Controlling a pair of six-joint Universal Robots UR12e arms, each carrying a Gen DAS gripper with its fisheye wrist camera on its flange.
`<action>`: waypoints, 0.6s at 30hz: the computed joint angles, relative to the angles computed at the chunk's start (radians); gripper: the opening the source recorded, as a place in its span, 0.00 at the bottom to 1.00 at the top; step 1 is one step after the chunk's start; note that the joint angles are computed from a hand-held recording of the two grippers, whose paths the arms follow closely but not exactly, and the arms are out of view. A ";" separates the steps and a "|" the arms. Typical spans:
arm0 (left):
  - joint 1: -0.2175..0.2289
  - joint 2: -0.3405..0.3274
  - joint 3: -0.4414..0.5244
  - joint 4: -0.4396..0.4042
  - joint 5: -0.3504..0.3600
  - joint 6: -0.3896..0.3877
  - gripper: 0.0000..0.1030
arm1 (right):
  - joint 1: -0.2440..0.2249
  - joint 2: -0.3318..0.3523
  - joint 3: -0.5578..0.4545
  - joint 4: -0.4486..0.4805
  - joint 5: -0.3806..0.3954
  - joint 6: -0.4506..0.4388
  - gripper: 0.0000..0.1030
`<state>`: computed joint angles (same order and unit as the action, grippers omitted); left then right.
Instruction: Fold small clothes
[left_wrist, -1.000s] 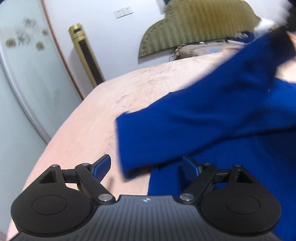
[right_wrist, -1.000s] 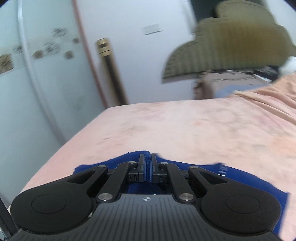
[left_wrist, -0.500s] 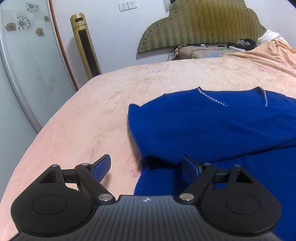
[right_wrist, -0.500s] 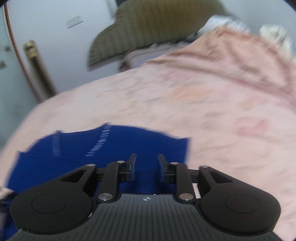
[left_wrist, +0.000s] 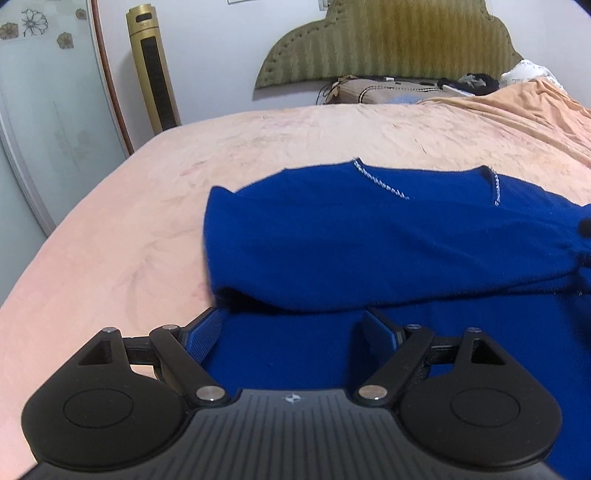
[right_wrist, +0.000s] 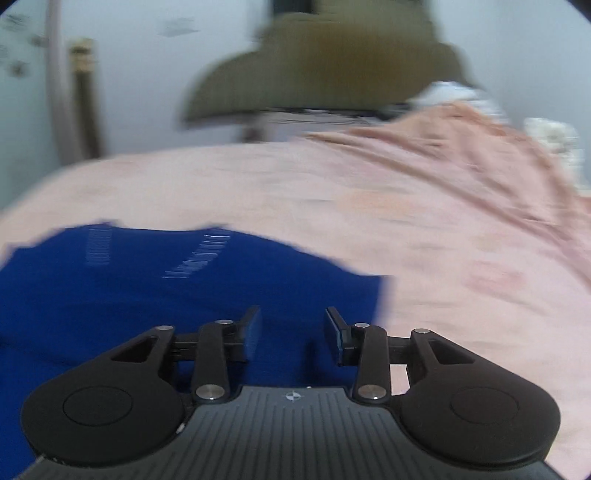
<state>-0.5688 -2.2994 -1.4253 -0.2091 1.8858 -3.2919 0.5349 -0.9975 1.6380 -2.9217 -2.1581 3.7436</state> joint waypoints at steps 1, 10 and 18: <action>0.000 0.000 0.000 -0.006 -0.002 -0.010 0.82 | -0.003 0.001 0.000 -0.011 0.050 -0.024 0.47; 0.002 0.007 -0.022 -0.005 -0.010 -0.045 0.82 | 0.032 0.038 -0.053 0.130 -0.093 -0.039 0.59; -0.009 -0.010 -0.042 0.089 0.036 -0.022 0.92 | 0.042 0.028 -0.005 0.058 -0.010 0.001 0.99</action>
<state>-0.5776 -2.3095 -1.4670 -0.1202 1.9217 -3.3141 0.5767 -0.9693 1.6332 -2.8633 -2.1682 3.7446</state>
